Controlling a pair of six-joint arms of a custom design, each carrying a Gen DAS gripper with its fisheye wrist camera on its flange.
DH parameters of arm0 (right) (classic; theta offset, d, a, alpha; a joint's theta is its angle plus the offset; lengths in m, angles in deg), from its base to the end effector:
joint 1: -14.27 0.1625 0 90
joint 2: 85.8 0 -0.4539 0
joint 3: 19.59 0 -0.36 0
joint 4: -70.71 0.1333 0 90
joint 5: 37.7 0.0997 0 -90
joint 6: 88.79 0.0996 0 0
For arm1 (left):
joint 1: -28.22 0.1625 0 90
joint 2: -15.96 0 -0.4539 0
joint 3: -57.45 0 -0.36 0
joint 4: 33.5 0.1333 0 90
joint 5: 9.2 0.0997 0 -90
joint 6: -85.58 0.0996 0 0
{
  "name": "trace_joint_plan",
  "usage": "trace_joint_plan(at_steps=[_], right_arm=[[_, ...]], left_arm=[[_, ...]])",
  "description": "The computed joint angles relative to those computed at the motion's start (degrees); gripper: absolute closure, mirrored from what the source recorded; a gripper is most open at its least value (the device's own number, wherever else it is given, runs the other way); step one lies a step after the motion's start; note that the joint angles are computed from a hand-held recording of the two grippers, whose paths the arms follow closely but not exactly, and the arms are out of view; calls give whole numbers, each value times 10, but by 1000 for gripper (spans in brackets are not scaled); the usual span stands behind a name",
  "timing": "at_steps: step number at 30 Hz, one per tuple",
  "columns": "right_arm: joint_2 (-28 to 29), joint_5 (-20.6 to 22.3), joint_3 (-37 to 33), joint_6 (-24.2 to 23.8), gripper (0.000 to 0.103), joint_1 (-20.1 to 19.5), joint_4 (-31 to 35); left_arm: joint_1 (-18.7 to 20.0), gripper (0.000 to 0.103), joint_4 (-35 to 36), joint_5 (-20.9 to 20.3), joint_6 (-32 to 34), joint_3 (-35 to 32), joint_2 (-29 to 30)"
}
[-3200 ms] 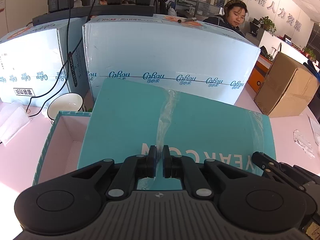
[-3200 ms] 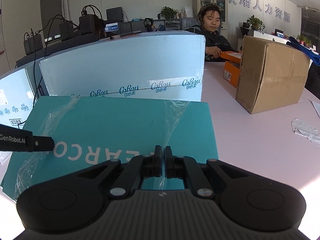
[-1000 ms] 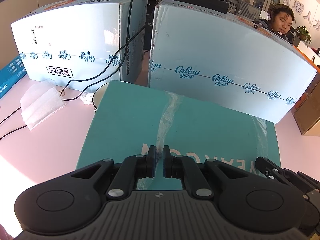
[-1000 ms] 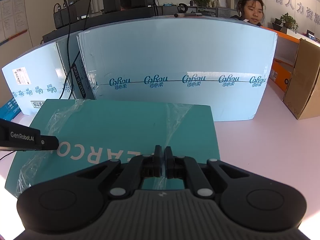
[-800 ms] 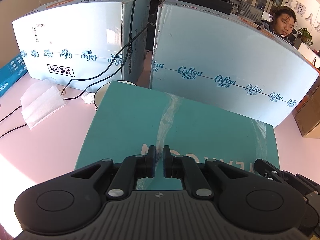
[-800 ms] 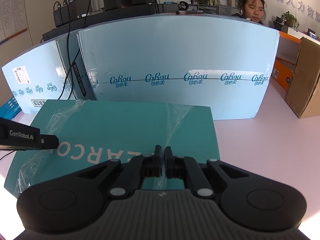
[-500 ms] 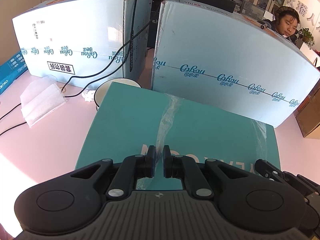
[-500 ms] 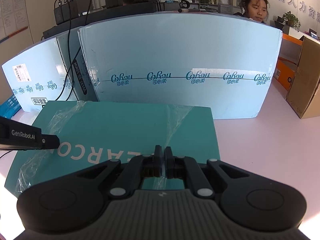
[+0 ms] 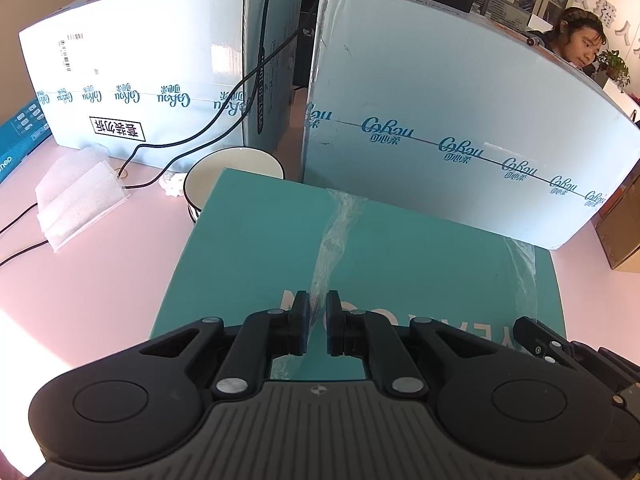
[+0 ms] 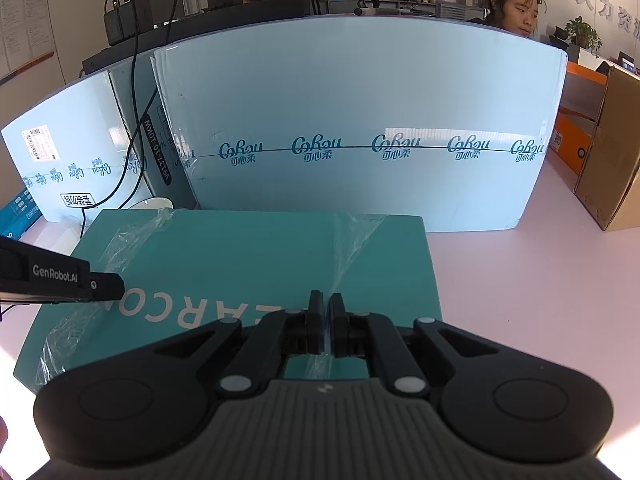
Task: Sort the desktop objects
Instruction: 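Lower the teal package onto the teal patterned box with both grippers, then open the left gripper to release the package edge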
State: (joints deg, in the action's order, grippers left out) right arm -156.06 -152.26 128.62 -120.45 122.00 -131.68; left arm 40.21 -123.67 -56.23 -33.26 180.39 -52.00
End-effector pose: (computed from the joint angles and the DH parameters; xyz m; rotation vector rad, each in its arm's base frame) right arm 0.1978 -0.3167 0.2193 0.9122 -2.3968 0.7196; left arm -0.3248 -0.2747 0.1649 -0.3330 2.1311 -0.9834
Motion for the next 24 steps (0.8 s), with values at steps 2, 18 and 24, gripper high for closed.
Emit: trace_joint_plan(at_steps=[2, 18, 24], right_arm=[[0, 2, 1, 0, 97, -2, -1], [-5, 11, 2, -4, 97, -9, 6], [-5, 15, 6, -9, 97, -14, 0]], left_arm=[[2, 98, -1, -1, 4, 0, 1], [4, 98, -4, -4, 16, 1, 8], [5, 98, -6, -5, 23, 3, 9]])
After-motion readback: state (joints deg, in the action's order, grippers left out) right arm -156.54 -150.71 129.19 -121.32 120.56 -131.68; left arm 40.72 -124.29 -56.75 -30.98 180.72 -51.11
